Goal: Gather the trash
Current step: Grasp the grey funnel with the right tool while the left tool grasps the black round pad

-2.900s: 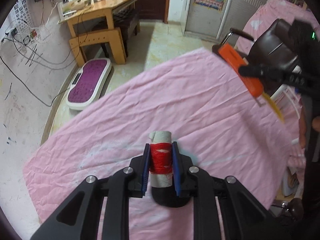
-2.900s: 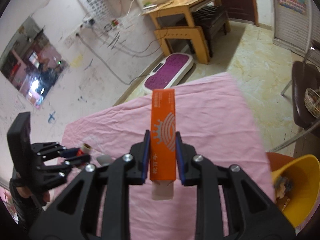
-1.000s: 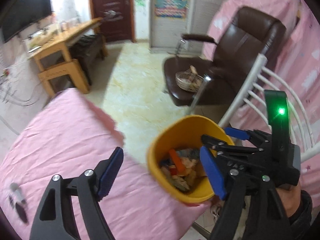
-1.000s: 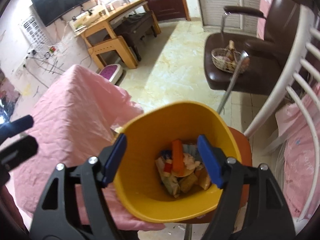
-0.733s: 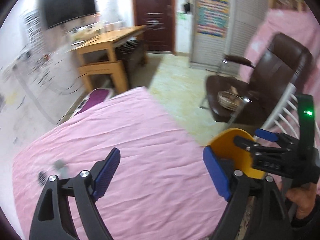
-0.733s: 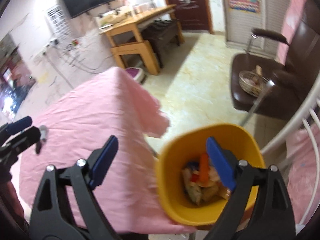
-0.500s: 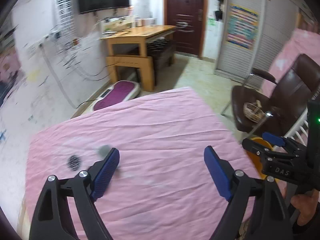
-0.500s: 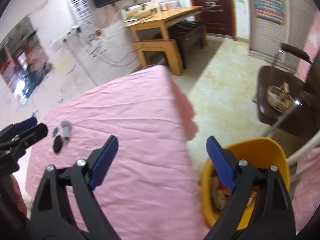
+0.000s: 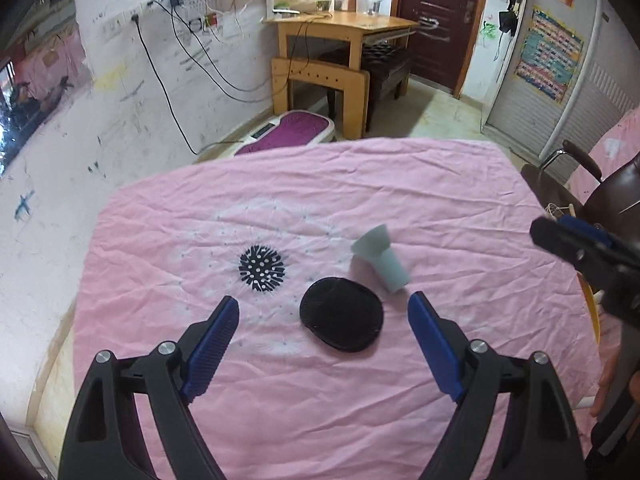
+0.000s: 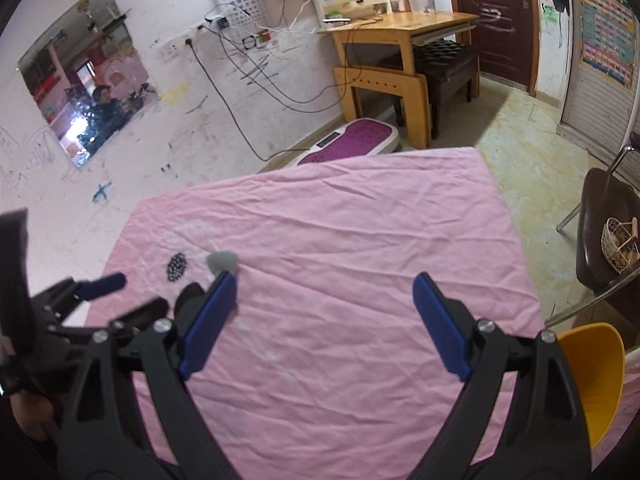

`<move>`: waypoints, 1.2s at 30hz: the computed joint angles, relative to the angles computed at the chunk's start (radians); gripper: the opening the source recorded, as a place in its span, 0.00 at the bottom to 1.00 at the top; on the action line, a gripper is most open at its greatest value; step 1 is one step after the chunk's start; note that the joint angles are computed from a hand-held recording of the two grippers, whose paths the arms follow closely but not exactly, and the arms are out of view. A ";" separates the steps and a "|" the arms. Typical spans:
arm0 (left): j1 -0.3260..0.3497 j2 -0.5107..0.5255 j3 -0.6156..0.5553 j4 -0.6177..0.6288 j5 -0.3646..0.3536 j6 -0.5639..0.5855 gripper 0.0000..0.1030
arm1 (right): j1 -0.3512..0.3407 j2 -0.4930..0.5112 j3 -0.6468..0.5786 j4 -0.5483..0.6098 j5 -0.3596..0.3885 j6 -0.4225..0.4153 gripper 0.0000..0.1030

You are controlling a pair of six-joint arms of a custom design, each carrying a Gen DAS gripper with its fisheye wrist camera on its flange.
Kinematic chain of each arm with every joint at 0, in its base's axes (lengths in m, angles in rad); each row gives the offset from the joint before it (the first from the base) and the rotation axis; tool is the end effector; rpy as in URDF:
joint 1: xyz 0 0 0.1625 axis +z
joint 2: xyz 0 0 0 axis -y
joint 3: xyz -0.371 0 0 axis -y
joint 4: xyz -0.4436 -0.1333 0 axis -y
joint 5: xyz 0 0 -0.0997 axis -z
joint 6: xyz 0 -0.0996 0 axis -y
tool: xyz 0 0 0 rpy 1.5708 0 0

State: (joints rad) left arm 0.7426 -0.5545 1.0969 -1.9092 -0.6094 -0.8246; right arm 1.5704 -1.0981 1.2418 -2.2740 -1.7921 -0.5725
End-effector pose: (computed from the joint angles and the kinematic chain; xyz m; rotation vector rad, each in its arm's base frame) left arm -0.4303 -0.6868 0.0528 0.1244 2.2542 -0.7084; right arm 0.1111 -0.7441 0.3999 0.6792 -2.6149 0.6594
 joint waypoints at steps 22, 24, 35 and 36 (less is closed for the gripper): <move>0.056 -0.002 0.068 -0.229 -0.125 0.192 0.30 | 0.060 0.104 -0.069 0.065 -0.043 0.036 0.93; 0.056 -0.033 0.113 -0.266 -0.133 0.186 0.29 | 0.066 0.115 -0.073 0.070 -0.050 0.038 0.93; 0.036 -0.188 0.311 -0.348 -0.091 0.143 0.29 | 0.108 0.181 -0.055 0.055 -0.142 0.007 0.90; 0.036 -0.195 0.321 -0.353 -0.088 0.141 0.29 | 0.112 0.186 -0.053 0.045 -0.160 -0.002 0.80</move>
State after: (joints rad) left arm 0.7781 -0.7496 1.4178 -2.2623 -0.6977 -0.6833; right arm 1.6822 -0.9119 1.1890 -2.2290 -1.9521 -0.5740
